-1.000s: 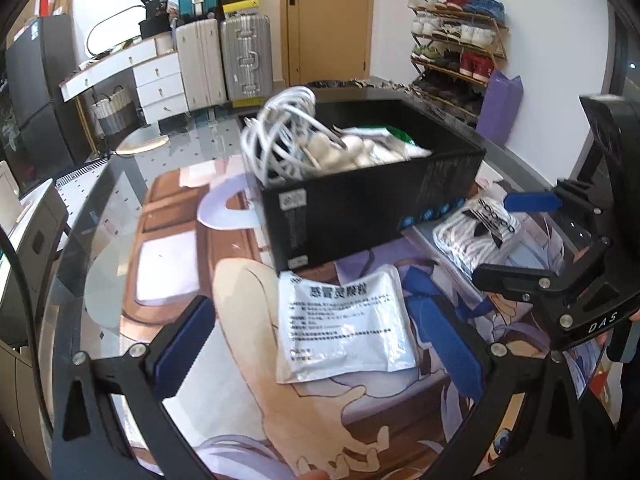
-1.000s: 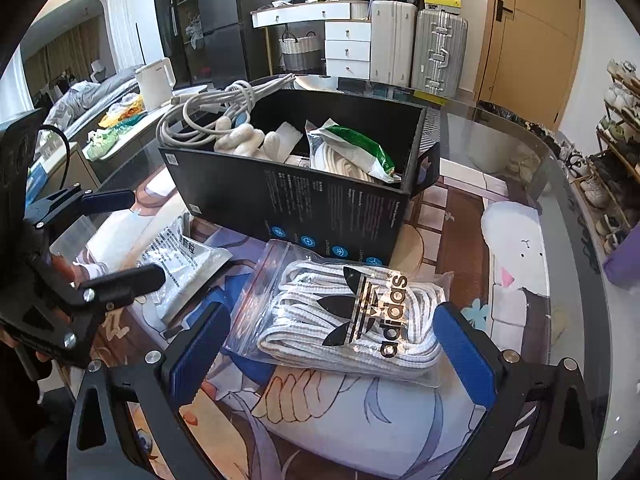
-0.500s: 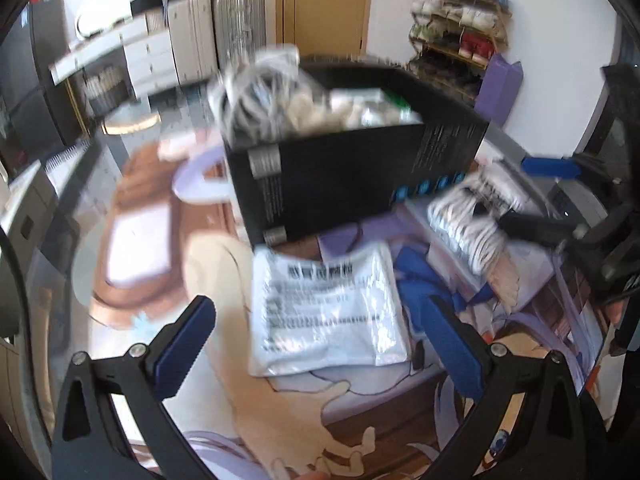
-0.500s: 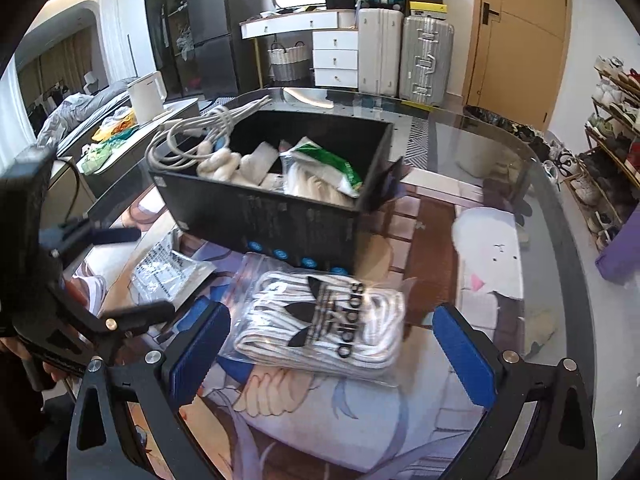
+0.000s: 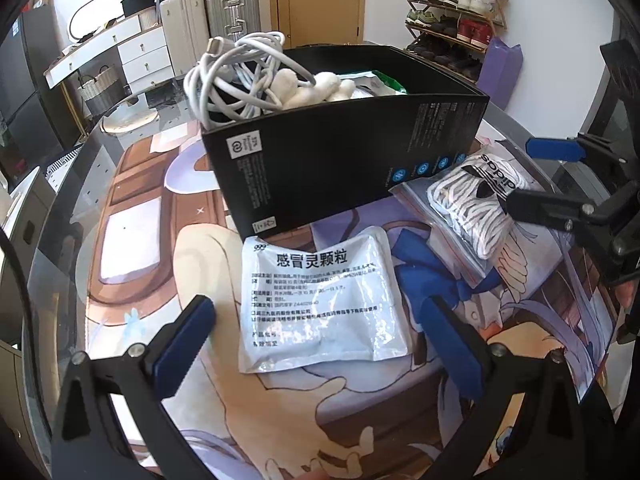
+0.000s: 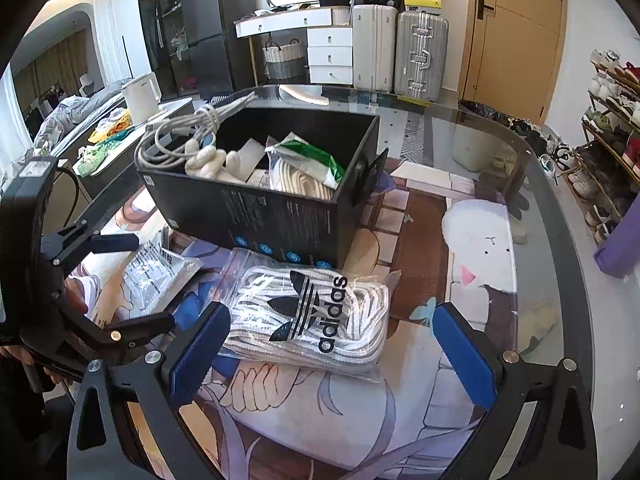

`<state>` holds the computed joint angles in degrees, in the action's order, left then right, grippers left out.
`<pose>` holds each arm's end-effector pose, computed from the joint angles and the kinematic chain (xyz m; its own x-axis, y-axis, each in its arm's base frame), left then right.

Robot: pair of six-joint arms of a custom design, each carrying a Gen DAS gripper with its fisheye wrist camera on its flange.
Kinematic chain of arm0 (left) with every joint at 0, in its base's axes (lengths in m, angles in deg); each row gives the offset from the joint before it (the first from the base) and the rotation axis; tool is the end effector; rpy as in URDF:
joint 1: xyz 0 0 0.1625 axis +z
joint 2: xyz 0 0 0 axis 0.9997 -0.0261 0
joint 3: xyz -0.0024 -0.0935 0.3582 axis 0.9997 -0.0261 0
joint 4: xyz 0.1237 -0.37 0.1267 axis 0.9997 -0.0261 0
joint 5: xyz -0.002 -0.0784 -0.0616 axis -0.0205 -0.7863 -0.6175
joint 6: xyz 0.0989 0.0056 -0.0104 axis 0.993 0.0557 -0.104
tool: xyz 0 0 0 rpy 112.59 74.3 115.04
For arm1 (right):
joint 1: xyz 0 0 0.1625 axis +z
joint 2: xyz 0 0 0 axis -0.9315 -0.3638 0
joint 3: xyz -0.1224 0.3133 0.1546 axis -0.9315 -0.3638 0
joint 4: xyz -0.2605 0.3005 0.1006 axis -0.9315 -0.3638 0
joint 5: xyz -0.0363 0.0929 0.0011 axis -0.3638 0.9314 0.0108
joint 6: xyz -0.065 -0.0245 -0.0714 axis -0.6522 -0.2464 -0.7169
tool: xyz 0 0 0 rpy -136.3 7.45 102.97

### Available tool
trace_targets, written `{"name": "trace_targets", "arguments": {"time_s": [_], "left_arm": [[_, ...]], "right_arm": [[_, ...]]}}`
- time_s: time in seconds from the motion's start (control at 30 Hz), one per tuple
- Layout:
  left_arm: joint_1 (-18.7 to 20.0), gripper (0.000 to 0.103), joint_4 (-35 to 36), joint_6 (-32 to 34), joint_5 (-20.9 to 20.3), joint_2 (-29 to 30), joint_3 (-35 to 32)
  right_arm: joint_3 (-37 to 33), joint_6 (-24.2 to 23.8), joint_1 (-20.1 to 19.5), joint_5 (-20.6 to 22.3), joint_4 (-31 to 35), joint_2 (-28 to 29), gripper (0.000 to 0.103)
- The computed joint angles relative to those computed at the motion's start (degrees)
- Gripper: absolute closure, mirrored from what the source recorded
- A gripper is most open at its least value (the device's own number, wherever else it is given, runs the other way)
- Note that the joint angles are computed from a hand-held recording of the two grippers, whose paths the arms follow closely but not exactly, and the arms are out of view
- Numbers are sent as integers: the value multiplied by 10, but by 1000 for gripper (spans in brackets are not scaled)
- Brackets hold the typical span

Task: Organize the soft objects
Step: 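Withdraw both tools and move the right tool toward the adidas lace bag, then grasp the adidas lace bag with the right tool while the left tool grasps the white sachet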

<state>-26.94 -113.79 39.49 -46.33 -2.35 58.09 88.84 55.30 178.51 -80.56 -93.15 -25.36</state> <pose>-0.0745 -0.5408 0.2507 -0.6555 0.4239 -0.6250 0.6487 0.7398 -0.1786 0.2810 -0.5595 0.1370 -0.6752 -0.3113 0.6688 -0.6066 0.7502 -0.2632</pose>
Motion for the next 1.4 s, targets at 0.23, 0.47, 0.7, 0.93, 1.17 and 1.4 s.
{"name": "trace_targets", "arguments": {"time_s": [0.23,0.47,0.7,0.93,1.17,1.4], "left_arm": [[4,0,-1,-4,4,2,-4],[4,0,-1,-2,4,3,-5],[4,0,-1,-2,4,3,-5],[4,0,-2,-2,3,3,-5],[8,8,-14,-5,-5,-3,-4],[4,25,-37,8,2,-3,5]], "right_arm": [[-3,12,-6,6,52,3,0],[13,-27,1,50,98,-12,0],[22,-57,8,44,73,-14,0],[-21,-78,2,23,94,9,0],[-58,-142,-4,44,155,28,0],[-93,-168,-10,40,175,48,0]]}}
